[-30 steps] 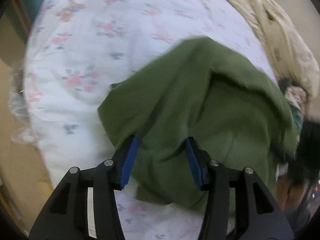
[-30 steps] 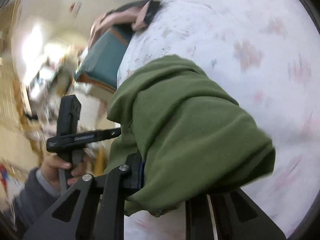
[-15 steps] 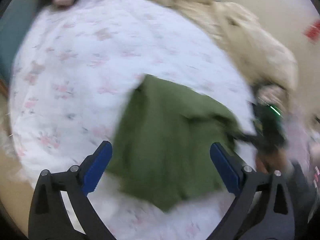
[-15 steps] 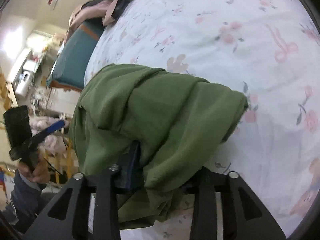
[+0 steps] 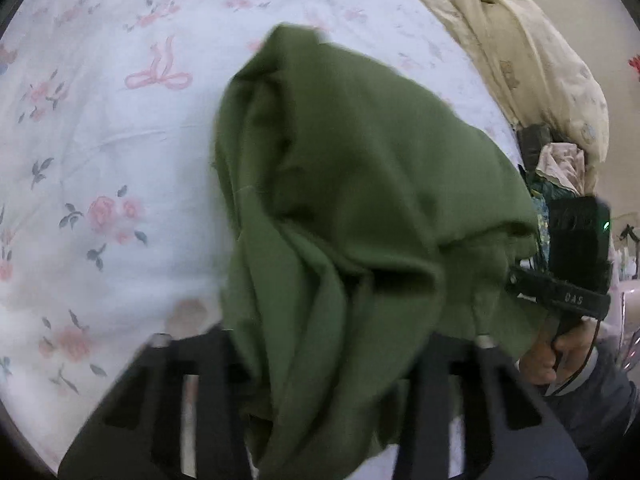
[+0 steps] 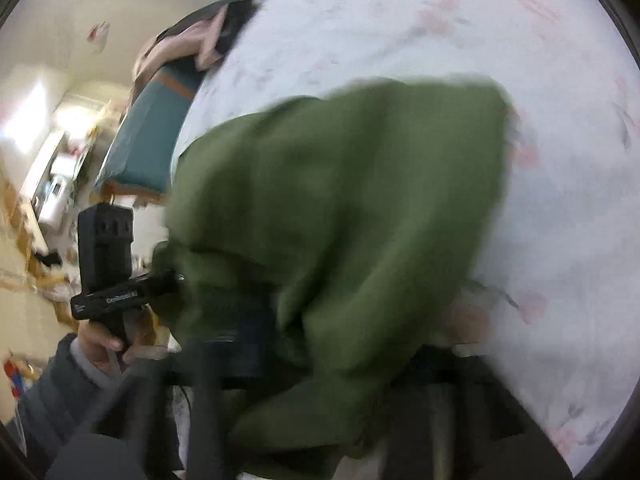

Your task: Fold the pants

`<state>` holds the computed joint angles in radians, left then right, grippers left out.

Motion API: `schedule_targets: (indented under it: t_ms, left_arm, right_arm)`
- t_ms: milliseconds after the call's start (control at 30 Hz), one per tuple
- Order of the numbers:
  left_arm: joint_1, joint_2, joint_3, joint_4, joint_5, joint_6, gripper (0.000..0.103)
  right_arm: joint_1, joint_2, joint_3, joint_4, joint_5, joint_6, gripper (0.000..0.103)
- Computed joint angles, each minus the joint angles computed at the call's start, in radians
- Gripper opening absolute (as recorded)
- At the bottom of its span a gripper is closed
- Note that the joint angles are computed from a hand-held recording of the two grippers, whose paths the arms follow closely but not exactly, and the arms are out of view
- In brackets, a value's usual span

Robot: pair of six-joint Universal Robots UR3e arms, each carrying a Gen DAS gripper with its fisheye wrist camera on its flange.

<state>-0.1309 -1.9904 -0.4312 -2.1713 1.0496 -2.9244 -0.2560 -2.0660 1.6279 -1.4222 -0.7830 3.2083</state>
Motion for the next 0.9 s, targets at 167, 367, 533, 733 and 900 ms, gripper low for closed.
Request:
schedule_targets:
  t_ms: [167,367,533,733,900]
  left_arm:
    - [0.04,0.147,-0.164,0.112,-0.059,-0.054,0.019]
    - [0.117,0.381,-0.318,0.101,-0.092,-0.227,0.02]
    - [0.089,0.535,-0.655,0.161,-0.019,-0.281,0.035]
    - [0.046,0.493,-0.415,0.055,0.193,-0.26,0.052]
    - [0.066,0.46,-0.201,-0.021,0.147,-0.249,0.05]
  right_arm:
    - [0.006,0.052,-0.124,-0.018,0.02,-0.04,0.017]
    - [-0.042,0.211,-0.401,0.3,0.138,-0.26,0.018]
    - [0.074,0.279,-0.379,0.219,-0.08,-0.168,0.034]
    - [-0.008,0.23,-0.536,0.422,-0.284,-0.176,0.067]
    - [-0.041,0.249,-0.865,0.62,-0.278,-0.209,0.064]
